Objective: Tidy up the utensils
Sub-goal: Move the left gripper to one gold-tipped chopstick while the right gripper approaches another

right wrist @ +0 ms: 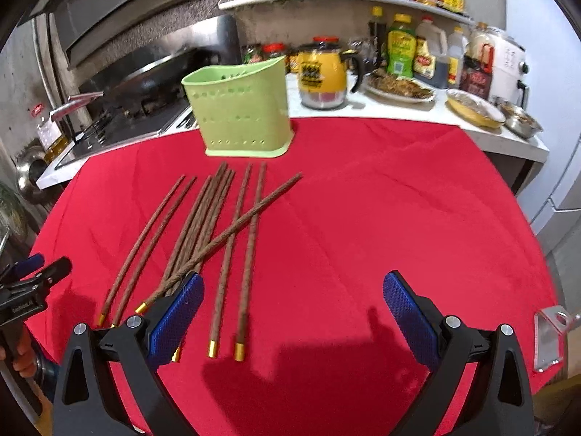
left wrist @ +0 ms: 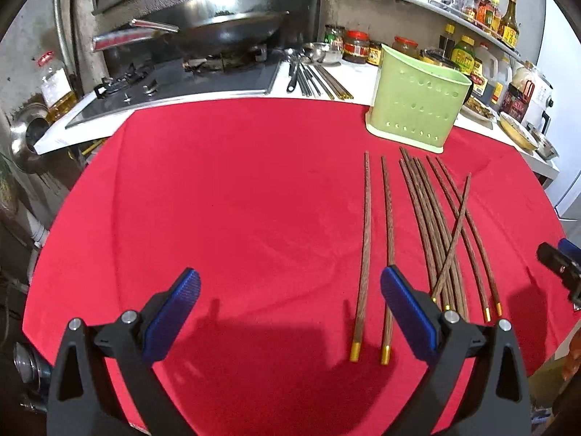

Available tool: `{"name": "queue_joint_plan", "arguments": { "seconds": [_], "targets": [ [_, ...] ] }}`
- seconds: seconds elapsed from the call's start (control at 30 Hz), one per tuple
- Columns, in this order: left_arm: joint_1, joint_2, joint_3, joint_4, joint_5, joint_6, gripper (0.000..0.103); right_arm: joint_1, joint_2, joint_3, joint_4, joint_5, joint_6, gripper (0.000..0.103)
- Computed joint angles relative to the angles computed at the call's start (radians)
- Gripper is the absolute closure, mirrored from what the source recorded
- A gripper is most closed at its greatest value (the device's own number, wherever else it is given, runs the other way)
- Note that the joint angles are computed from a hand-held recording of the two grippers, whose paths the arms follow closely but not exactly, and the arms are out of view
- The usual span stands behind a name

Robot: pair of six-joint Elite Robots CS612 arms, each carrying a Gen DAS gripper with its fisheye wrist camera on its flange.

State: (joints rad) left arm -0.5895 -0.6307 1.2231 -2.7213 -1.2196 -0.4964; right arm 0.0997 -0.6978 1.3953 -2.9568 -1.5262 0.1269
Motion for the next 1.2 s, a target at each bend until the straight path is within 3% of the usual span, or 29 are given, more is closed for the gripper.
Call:
{"name": "queue_joint_plan", "arguments": {
  "seconds": [0.27, 0.3, 0.33, 0.43, 0.5, 0.6, 0.73, 0.93, 1.1, 1.2],
  "targets": [
    [0.005, 0.014, 0.006, -0.019, -0.041, 0.041, 0.008, 0.028, 0.040, -0.049, 0.030, 0.051, -0.078, 0.015],
    [0.007, 0.014, 0.008, -0.016, -0.044, 0.033, 0.012, 0.032, 0.044, -0.058, 0.039, 0.048, -0.082, 0.035],
    [0.009, 0.016, 0.005, -0.011, -0.047, 0.028, 0.015, 0.036, 0.050, -0.072, 0.057, 0.037, -0.081, 0.044],
    [0.019, 0.017, 0.009, -0.015, -0.070, 0.017, 0.026, 0.043, 0.066, -0.103, 0.079, 0.051, -0.071, 0.046],
    [0.024, 0.017, 0.010, -0.014, -0.078, 0.017, 0.033, 0.046, 0.075, -0.119, 0.084, 0.056, -0.055, 0.063],
    [0.030, 0.020, 0.012, -0.032, -0.093, 0.028, 0.034, 0.044, 0.088, -0.144, 0.104, 0.079, 0.001, 0.076],
    [0.036, 0.026, 0.008, -0.040, -0.108, 0.037, 0.034, 0.043, 0.106, -0.180, 0.144, 0.096, 0.074, 0.076],
    [0.044, 0.038, -0.007, -0.036, -0.125, 0.054, 0.034, 0.049, 0.127, -0.221, 0.201, 0.084, 0.104, 0.076],
    [0.042, 0.043, -0.011, -0.038, -0.133, 0.094, 0.034, 0.057, 0.100, -0.175, 0.151, -0.051, 0.037, 0.076],
    [0.037, 0.052, -0.026, -0.028, -0.141, 0.119, 0.034, 0.053, 0.098, -0.167, 0.157, -0.091, 0.008, 0.081]
  ]
}}
